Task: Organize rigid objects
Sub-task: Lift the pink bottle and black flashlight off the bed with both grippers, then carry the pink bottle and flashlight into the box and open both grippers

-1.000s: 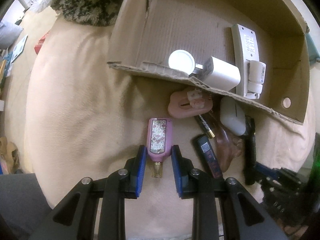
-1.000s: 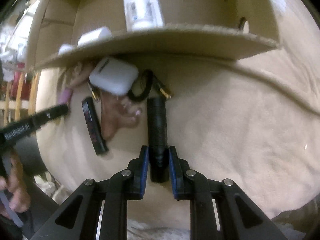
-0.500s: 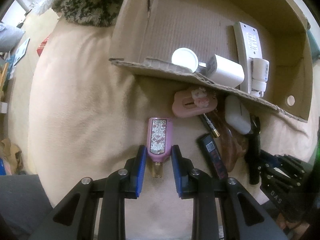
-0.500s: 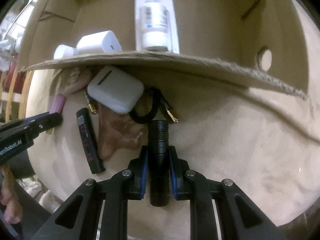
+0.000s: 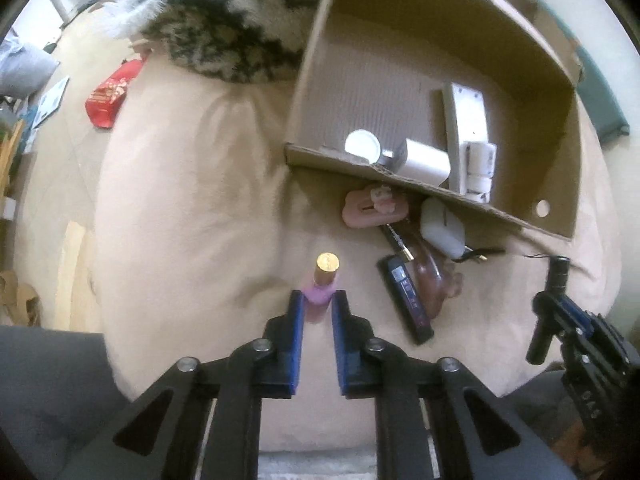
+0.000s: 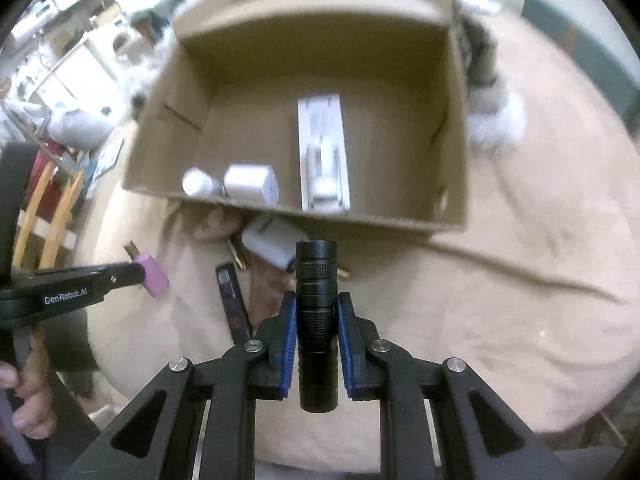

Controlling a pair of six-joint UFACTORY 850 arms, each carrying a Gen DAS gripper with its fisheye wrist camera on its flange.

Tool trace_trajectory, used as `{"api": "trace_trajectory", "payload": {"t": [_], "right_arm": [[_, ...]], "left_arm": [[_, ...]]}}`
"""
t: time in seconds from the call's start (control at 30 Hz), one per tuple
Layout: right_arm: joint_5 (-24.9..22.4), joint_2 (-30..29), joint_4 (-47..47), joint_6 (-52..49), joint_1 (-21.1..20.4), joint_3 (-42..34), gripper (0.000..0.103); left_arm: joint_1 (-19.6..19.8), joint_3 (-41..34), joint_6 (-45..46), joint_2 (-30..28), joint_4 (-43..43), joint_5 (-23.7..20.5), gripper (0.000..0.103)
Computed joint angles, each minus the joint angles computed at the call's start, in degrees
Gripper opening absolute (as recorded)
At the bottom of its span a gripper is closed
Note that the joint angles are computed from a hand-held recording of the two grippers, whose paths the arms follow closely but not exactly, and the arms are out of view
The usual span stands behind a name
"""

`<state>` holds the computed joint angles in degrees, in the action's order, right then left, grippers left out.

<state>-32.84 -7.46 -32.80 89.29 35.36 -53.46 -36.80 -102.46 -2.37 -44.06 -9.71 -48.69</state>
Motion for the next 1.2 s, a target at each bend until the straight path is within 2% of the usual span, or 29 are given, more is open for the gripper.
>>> {"api": "trace_trajectory", "payload": {"t": [0.03,0.1,0.27,0.43,0.5,0.57,0.63,0.7,0.8,0.83,0.87,0.93,1.07,1.2], "right_arm": [[-0.3,1.1,-2.5,3.3,0.9,0.8,0.02],[-1.3,2.8,-6.8,7.8,1.9,1.4,0.02],[-0.2,4.9,-13.6,14.9,2.3,1.9,0.02],[-0.6,8.3,-20.0,19.7,3.0,2.1,0.02],[-0.6,9.5,-21.8,20.7,3.1,1.9,0.02],[-1.4,10.1,-23.3,21.0,3.3,1.4,0.02],[-1.2,10.3,-23.8,20.7,3.2,1.2,0.02],[-0.6,10.2,-23.8,20.4,2.9,1.0,0.02],[0.5,9.5,-23.6,20.1,2.3,1.0,0.02],[1.1,9.3,-23.7,20.3,2.2,1.2,0.02],[1.6,9.1,-23.7,20.5,2.0,1.3,0.02],[3.0,8.9,-24.1,21.3,1.6,1.7,0.02],[4.6,9.1,-24.6,22.3,0.9,2.5,0.02],[4.7,9.2,-25.1,22.5,0.9,2.6,0.02]], "left_arm": [[-0.1,0.2,0.1,0.4,0.6,0.5,0.003],[-0.4,1.0,0.0,1.5,2.5,2.2,0.003],[0.4,1.0,1.4,1.5,0.8,2.9,0.002],[2.6,1.4,3.6,0.9,-6.1,2.2,0.002],[2.3,0.6,1.1,-0.1,-3.3,2.0,0.01],[2.0,-0.5,-2.1,-1.4,-0.2,1.7,0.044],[1.8,-1.9,-4.8,-3.2,1.8,1.6,0.053],[1.2,-5.4,-5.1,-6.3,2.7,-1.2,0.053],[0.1,-7.9,-4.6,-8.8,4.7,-2.5,0.052],[-0.3,-8.5,-4.8,-9.5,5.7,-2.9,0.045],[-0.5,-9.3,-5.3,-10.3,6.5,-3.6,0.032],[-0.8,-10.0,-6.5,-11.2,8.3,-4.2,0.023],[-0.5,-9.7,-6.3,-10.7,7.8,-3.5,0.023],[-0.4,-5.2,-7.1,-6.5,8.0,-0.1,0.023]]}}
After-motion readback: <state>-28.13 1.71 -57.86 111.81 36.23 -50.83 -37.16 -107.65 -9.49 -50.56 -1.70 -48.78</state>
